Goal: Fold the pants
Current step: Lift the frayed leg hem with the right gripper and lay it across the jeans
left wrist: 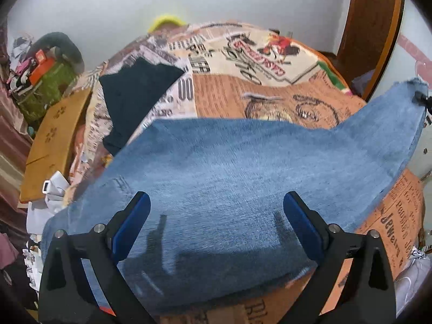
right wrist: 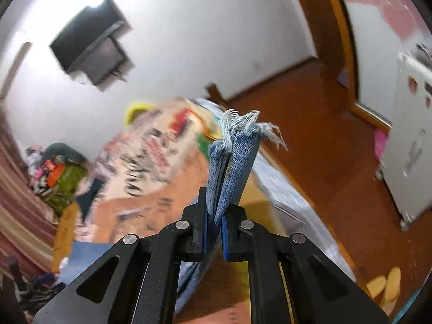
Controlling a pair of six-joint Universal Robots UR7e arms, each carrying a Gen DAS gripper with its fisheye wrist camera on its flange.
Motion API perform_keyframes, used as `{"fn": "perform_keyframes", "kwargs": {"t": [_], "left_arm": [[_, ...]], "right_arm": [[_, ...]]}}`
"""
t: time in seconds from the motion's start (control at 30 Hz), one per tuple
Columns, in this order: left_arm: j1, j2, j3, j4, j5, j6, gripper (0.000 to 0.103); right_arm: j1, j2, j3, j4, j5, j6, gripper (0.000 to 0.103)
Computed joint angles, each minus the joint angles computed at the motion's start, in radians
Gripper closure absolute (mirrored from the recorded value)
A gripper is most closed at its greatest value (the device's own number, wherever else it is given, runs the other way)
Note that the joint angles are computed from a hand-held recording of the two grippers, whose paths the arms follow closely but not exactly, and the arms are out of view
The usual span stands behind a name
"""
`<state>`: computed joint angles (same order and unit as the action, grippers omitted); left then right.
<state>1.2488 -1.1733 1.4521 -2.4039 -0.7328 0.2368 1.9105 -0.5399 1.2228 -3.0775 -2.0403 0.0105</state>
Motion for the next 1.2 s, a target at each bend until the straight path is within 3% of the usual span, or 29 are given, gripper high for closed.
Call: {"fn": "perform_keyframes", "kwargs": {"t": [0.2,0.47,0.7,0.8,0.93,1.1,1.2], "left_arm": [[-0.019,-0.058,0.04,-0.077,-0.019,0.037,0.003],[-0.017,-0.106,0.058,-0.092,-0.037,0.023,0.003],[0.0,-0.13,0.068,-0.084,-0.038,-0.01,0.003],[0.008,-0.137,0.064,-0.064,-0.042,-0.032,0.003],[0.017,-0.145,0.067,-0.058,-0.047,-0.044,0.003],[0.026,-0.148,0.067,-0.04,-0.049,-0.058,0.003],[0.026,-0.148,0.068,-0.036,-0.045,-0.058,0.003]], "right_arm": [[0.067,0.057,-0.1,0.012,0.09,-0.085,0.096],[0.131,0.229,-0.33,0.173,0.165,-0.207,0.096],[0.149,0.371,-0.516,0.387,0.247,-0.228,0.096],[0.155,0.411,-0.555,0.468,0.247,-0.258,0.096],[0.155,0.459,-0.61,0.583,0.252,-0.231,0.095],[0.163,0.489,-0.63,0.693,0.234,-0.225,0.09],[0.165,0.507,-0.675,0.808,0.235,-0.214,0.079]]}}
